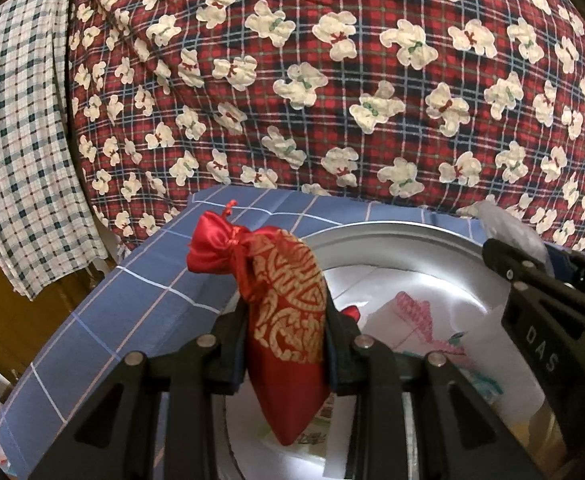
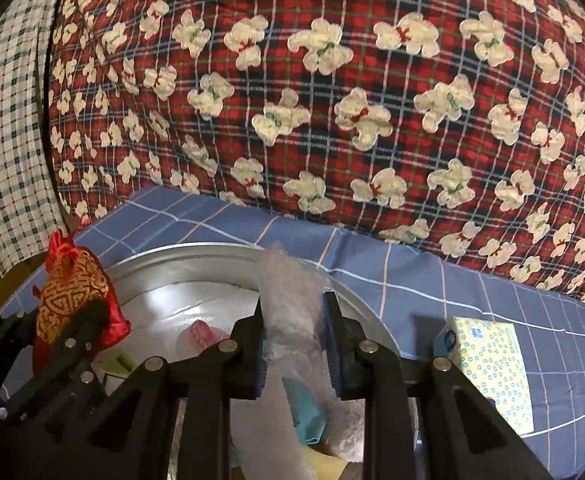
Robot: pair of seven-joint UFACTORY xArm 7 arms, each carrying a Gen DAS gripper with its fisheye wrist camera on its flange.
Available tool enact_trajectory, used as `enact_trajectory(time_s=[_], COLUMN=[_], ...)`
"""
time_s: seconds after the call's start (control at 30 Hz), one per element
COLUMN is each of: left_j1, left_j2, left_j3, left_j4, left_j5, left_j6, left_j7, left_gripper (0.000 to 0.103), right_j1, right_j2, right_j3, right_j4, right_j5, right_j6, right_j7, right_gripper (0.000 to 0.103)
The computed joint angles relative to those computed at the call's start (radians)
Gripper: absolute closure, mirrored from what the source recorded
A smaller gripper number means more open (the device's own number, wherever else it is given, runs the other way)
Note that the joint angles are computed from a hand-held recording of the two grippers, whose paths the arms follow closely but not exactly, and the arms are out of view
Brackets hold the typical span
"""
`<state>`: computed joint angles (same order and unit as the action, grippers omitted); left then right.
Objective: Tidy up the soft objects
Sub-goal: 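Lower both tools into the tin and open them to release pouch and bag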
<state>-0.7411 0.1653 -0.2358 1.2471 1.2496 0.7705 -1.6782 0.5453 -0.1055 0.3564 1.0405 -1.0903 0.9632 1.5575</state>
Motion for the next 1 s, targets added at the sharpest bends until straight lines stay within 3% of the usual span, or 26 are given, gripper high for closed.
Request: enact_trajectory(time_s=[0.3, 0.4, 0.47, 0.53, 0.63, 0.8, 0.9, 1.0], left_j1=[-0.006, -0.008, -0.009, -0.011, -0.023, -0.018, -0.011, -0.003], left_j2=[0.008, 0.011, 0.011, 0.000, -0.011, -0.039, -0.067, -0.081], left_j3=[0.002, 0.002, 0.002, 0.002, -0.006, -0.019, -0.033, -0.049], left_j4=[0.006, 0.010, 0.012, 0.003, -0.004, -0.032, -0.066, -0.084], left_j5=[-0.002, -0.003, -0.006, 0.004, 0.037, 0.057, 0.101, 0.124], left_j6=[0.031, 0.040, 0.044, 0.041, 0.096, 0.127, 0.127, 0.120], left_j7=[0.016, 0.024, 0.024, 0.005, -0.027, -0.082, -0.143, -0.163], left_gripper=[0.074, 0.074, 0.064, 0.044, 0.028, 0.001, 0.000, 0.000], right_j1=[-0.005, -0.003, -0.001, 0.006, 0.023, 0.020, 0.007, -0.008], right_j2=[0.029, 0.034, 0.038, 0.038, 0.034, -0.022, -0.065, -0.114], right_j3=[-0.024, -0.028, -0.028, -0.021, -0.004, -0.001, 0.017, 0.047], right_j4=[0.022, 0.025, 0.027, 0.030, 0.037, -0.017, -0.067, -0.124], right_j5=[0.095, 0.110, 0.117, 0.098, 0.047, 0.039, 0.001, -0.065], right_j6=[-0.038, -0.048, -0.048, -0.024, 0.053, 0.042, 0.025, 0.008], right_j7=[-0.101, -0.121, -0.134, -0.126, -0.098, -0.036, 0.059, 0.167], right_gripper=[0.076, 0.070, 0.064, 0.040, 0.037, 0.036, 0.026, 0.026])
